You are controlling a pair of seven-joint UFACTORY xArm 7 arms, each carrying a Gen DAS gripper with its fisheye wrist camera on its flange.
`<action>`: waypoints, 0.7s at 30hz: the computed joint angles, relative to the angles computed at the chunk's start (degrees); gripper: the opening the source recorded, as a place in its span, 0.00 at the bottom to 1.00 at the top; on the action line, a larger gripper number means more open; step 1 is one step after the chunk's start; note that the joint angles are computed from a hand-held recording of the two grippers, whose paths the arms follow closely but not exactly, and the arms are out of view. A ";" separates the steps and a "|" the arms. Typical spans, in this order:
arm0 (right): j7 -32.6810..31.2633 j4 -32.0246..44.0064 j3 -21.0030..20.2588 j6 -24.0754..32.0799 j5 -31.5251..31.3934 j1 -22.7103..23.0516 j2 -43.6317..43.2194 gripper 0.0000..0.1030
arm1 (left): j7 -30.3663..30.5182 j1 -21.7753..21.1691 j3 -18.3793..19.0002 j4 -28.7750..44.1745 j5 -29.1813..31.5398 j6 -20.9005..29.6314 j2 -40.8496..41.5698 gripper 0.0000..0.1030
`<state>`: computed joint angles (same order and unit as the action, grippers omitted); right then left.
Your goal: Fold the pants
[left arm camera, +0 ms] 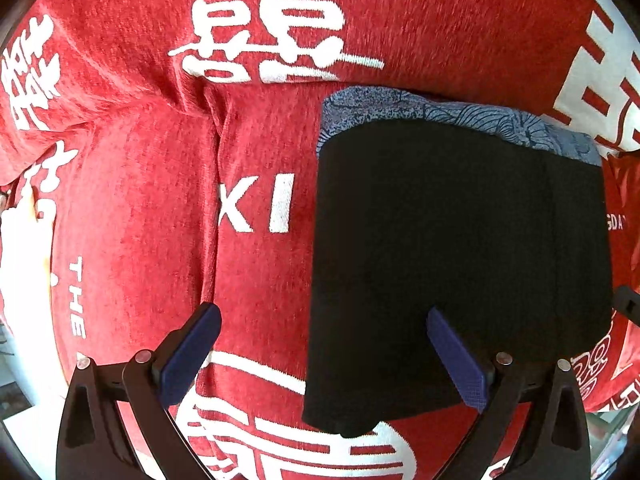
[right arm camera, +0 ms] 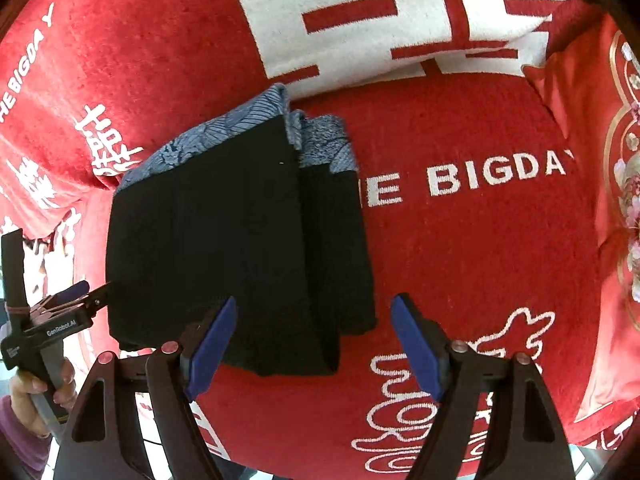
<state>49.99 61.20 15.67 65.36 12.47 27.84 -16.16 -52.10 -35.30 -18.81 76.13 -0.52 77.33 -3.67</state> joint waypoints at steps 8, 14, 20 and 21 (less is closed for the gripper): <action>-5.75 -4.99 -2.59 -5.96 7.54 0.39 -1.94 0.85 | 0.16 1.35 1.28 -3.37 -4.67 -3.49 -1.77 1.00; -12.29 -7.88 -4.83 -8.93 11.96 -0.27 -3.42 0.85 | 2.95 3.47 2.82 -8.64 -8.35 -9.43 -5.55 1.00; -20.10 -10.59 -7.68 -11.45 20.86 -0.74 -2.45 0.85 | 14.46 4.71 5.04 -13.68 -18.99 -19.09 -6.52 1.00; -21.70 -11.24 -8.11 -11.98 22.85 -0.72 -2.24 0.85 | 15.90 4.82 5.07 -13.87 -19.75 -19.85 -6.40 1.00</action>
